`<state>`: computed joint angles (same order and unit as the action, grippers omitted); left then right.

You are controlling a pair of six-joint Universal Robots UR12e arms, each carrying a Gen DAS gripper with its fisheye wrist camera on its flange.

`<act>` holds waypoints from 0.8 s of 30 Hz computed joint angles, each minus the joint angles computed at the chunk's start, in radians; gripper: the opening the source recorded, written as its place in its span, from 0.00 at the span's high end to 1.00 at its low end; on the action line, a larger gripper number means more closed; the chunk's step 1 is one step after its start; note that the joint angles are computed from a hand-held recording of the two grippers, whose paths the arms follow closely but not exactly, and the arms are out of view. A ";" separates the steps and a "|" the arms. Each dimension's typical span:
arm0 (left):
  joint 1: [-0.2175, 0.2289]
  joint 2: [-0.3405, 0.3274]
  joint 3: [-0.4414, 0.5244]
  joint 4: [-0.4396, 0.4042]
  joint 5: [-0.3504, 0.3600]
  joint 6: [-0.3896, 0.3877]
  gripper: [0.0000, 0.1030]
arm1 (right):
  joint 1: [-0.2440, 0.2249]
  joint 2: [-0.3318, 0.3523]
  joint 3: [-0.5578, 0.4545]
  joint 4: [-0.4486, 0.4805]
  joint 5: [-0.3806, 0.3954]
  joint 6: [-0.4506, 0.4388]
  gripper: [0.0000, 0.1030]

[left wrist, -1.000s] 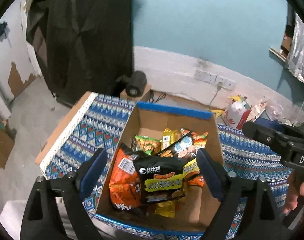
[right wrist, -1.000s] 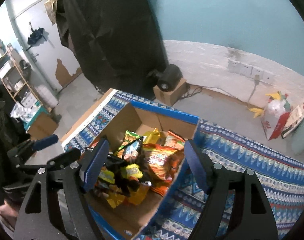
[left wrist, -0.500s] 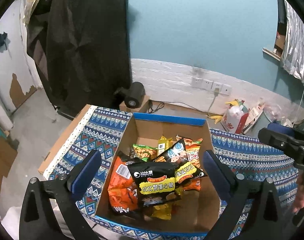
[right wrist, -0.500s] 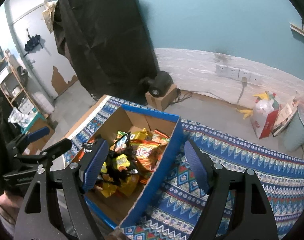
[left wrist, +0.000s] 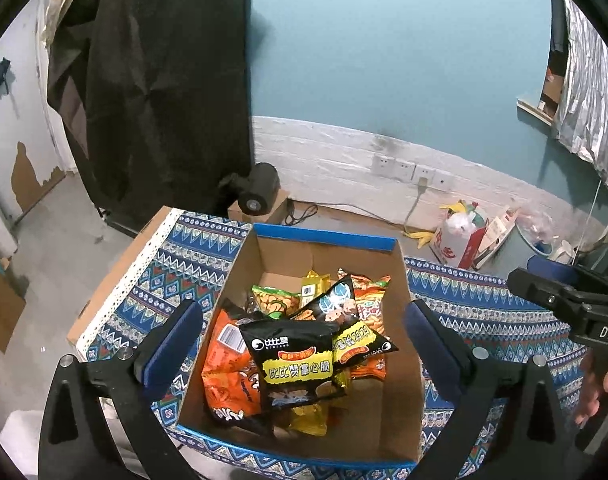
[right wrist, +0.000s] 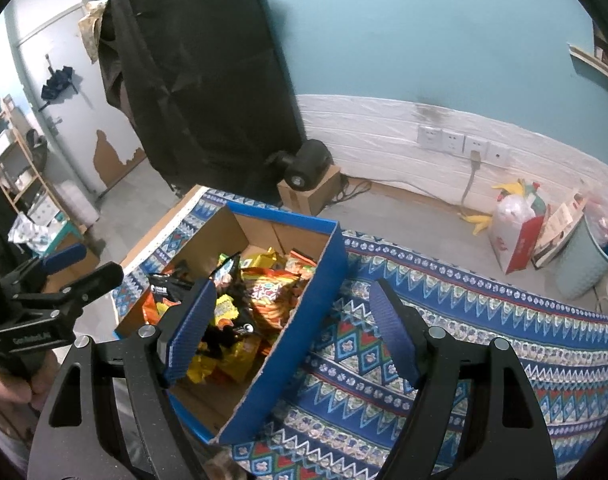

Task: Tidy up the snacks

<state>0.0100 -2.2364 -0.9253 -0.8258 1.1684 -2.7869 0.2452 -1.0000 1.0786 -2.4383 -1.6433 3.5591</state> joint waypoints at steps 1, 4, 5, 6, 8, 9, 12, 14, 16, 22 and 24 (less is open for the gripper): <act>-0.001 0.001 -0.001 0.001 0.005 0.005 0.01 | 0.000 0.000 0.000 -0.001 -0.001 0.000 0.24; -0.003 0.004 -0.007 0.004 0.010 0.012 0.01 | 0.000 0.000 0.000 -0.002 0.001 0.001 0.24; -0.004 0.005 -0.010 0.007 0.010 0.014 0.01 | 0.000 0.000 0.000 0.000 0.000 0.000 0.24; -0.004 0.006 -0.011 0.007 0.009 0.016 0.01 | 0.001 0.001 -0.001 0.001 -0.002 0.000 0.24; -0.004 0.008 -0.013 0.004 0.006 0.018 0.01 | 0.000 0.001 -0.001 0.000 0.000 0.001 0.24; -0.004 0.009 -0.014 0.002 0.004 0.019 0.01 | 0.000 0.000 0.000 0.000 0.001 0.001 0.24; -0.005 0.013 -0.018 -0.001 0.001 0.027 0.01 | 0.001 -0.001 0.002 0.001 0.000 0.000 0.24; -0.005 0.014 -0.019 -0.001 0.002 0.031 0.01 | 0.001 0.000 0.000 0.000 0.001 0.000 0.24; -0.005 0.014 -0.019 -0.002 0.001 0.031 0.01 | 0.001 0.000 0.000 0.001 -0.002 -0.005 0.24; -0.005 0.010 -0.010 -0.020 0.001 0.034 0.01 | 0.002 -0.002 0.006 -0.001 -0.004 -0.009 0.24; -0.005 0.012 -0.013 -0.019 -0.003 0.034 0.01 | 0.002 -0.004 0.011 -0.003 -0.003 -0.008 0.24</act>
